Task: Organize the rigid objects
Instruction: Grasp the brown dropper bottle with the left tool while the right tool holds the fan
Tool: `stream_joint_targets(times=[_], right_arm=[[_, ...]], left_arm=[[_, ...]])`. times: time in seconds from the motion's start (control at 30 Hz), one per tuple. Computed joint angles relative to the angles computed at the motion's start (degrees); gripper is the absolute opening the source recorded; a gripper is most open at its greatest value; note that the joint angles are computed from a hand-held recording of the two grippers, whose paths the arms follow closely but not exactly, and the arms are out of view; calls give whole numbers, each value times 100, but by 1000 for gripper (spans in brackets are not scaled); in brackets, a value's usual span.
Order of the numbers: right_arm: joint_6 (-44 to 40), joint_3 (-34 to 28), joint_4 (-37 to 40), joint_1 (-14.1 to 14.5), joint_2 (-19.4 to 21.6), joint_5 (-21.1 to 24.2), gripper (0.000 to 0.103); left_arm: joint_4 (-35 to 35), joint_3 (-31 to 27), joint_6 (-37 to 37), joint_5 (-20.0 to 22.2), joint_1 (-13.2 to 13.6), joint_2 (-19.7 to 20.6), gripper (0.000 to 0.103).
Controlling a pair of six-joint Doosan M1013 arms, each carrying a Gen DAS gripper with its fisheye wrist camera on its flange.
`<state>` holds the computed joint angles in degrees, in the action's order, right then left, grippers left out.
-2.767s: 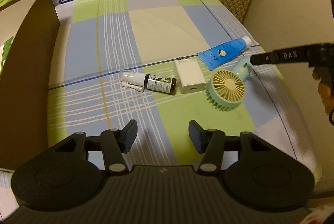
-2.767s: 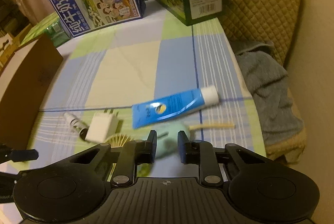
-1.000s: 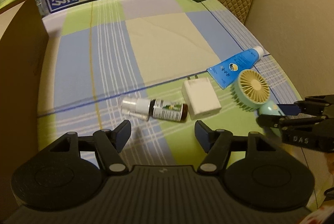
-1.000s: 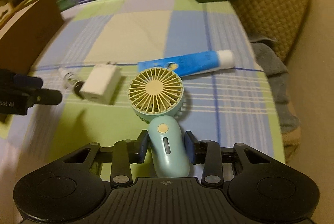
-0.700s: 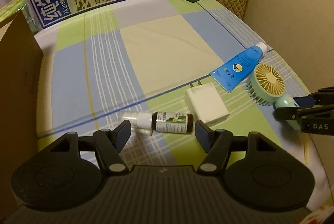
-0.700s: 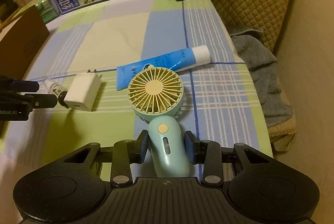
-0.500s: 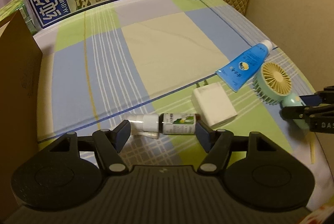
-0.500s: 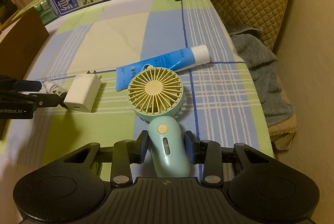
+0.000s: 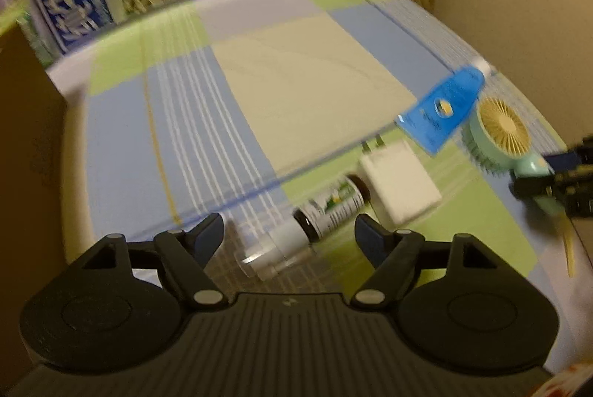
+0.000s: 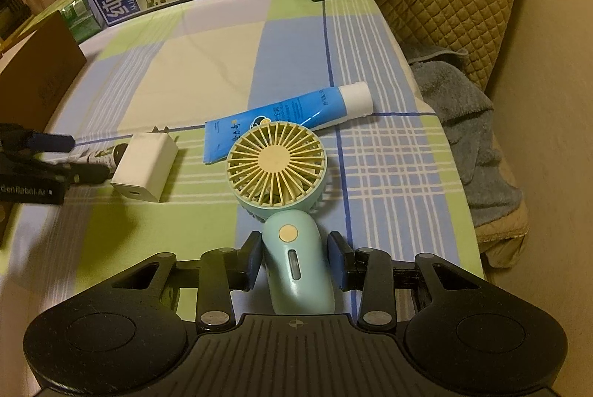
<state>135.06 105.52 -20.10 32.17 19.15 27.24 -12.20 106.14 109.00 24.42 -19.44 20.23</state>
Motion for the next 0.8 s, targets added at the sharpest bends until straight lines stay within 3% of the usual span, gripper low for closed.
stream_joint_targets(times=[0.2, 0.33, 0.4, 0.6, 0.8], right_arm=[[-16, -9, -5, -2, 5, -1, 34], [-63, -18, 15, -13, 14, -5, 34], [-55, -16, -1, -11, 13, -8, 34], [66, -23, -142, 9, 33, -8, 34], [271, -43, -370, 47, 59, 34, 34]], left_arm=[[-890, 5, 690, 237, 91, -12, 50], [-790, -67, 703, 245, 64, 34, 46], [-803, -126, 818, 305, 63, 75, 36], [-525, -175, 840, 203, -11, 120, 21], [-256, -108, 512, 101, -75, 78, 20]])
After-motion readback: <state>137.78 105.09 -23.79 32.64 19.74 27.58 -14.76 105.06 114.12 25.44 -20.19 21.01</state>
